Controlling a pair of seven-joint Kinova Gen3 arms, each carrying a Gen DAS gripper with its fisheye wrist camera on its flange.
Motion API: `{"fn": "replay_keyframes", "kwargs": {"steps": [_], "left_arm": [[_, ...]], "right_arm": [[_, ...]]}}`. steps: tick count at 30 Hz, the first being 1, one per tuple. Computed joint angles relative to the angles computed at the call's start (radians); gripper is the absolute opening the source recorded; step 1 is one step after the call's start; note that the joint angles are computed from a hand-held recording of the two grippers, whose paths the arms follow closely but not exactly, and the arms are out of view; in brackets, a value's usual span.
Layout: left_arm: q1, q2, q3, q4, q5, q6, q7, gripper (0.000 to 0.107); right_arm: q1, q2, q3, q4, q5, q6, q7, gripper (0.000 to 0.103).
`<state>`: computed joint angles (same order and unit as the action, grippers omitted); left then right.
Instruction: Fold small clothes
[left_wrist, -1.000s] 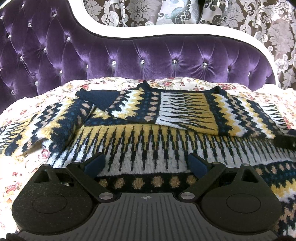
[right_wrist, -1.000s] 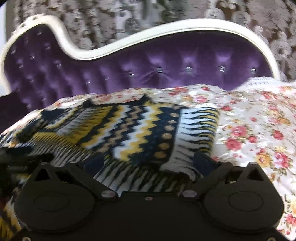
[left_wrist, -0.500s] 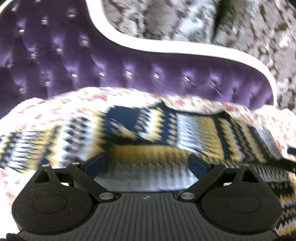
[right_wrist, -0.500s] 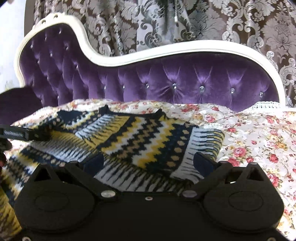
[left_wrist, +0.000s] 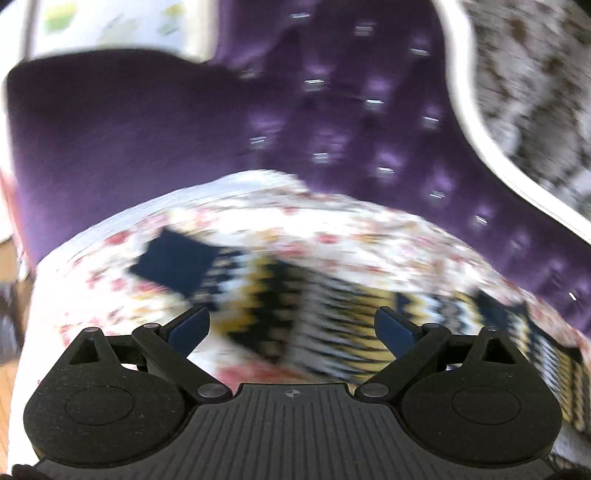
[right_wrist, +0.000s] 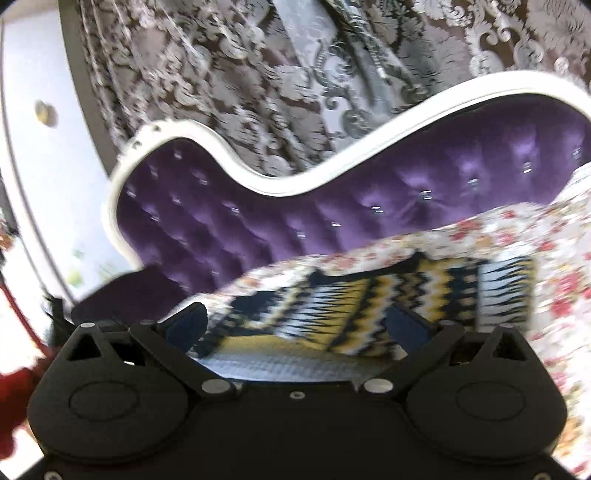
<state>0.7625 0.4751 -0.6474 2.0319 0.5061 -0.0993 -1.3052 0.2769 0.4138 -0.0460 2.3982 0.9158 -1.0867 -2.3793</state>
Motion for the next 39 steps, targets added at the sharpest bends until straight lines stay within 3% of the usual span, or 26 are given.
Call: {"fn": "replay_keyframes", "kwargs": {"steps": [4, 7, 10, 12, 15, 17, 18, 19, 20, 23, 31, 34, 39], "left_arm": [[-0.182, -0.013, 0.15, 0.022, 0.024, -0.026, 0.002, 0.097], [-0.319, -0.019, 0.288, 0.037, -0.013, -0.087, 0.028, 0.097], [-0.422, -0.006, 0.41, 0.024, 0.035, -0.14, -0.041, 0.096], [-0.502, -0.002, 0.495, 0.02, 0.01, -0.171, -0.064, 0.092], [-0.605, 0.009, 0.617, 0.015, 0.012, -0.211, -0.111, 0.072], [-0.668, 0.021, 0.698, 0.009, 0.057, -0.236, -0.164, 0.034], [-0.701, 0.022, 0.734, 0.007, 0.083, -0.234, -0.185, 0.024], [-0.724, 0.027, 0.759, 0.005, 0.108, -0.24, -0.203, 0.005], [-0.728, 0.027, 0.768, 0.0, 0.137, -0.235, -0.211, 0.004], [-0.635, 0.025, 0.697, 0.002, 0.258, -0.293, -0.314, 0.004], [-0.278, -0.035, 0.33, -0.035, 0.574, -0.351, -0.634, 0.004], [-0.147, -0.045, 0.191, -0.074, 0.672, -0.321, -0.741, 0.004], [0.081, -0.043, -0.039, -0.132, 0.722, -0.258, -0.821, 0.004]], "right_arm": [[-0.014, 0.008, -0.009, 0.004, 0.015, -0.021, 0.023, 0.103], [-0.038, 0.003, -0.013, 0.01, 0.009, -0.001, 0.051, 0.103], [-0.051, 0.011, -0.019, 0.009, 0.014, 0.012, 0.063, 0.103], [-0.057, 0.013, -0.022, 0.011, 0.016, 0.024, 0.067, 0.103], [-0.066, 0.015, -0.027, 0.01, 0.015, 0.043, 0.07, 0.103], [-0.074, 0.014, -0.03, 0.008, 0.011, 0.058, 0.075, 0.103], [-0.076, 0.014, -0.032, 0.01, 0.006, 0.06, 0.08, 0.103], [-0.077, 0.013, -0.033, 0.011, 0.005, 0.064, 0.082, 0.103], [-0.079, 0.012, -0.034, 0.012, 0.004, 0.07, 0.083, 0.103], [-0.079, 0.011, -0.037, 0.01, 0.004, 0.081, 0.081, 0.103], [-0.072, 0.01, -0.043, 0.014, -0.001, 0.074, 0.064, 0.103], [-0.073, 0.009, -0.043, 0.009, 0.0, 0.08, 0.048, 0.103], [-0.075, -0.004, -0.04, 0.004, -0.002, 0.106, 0.02, 0.103]]}}
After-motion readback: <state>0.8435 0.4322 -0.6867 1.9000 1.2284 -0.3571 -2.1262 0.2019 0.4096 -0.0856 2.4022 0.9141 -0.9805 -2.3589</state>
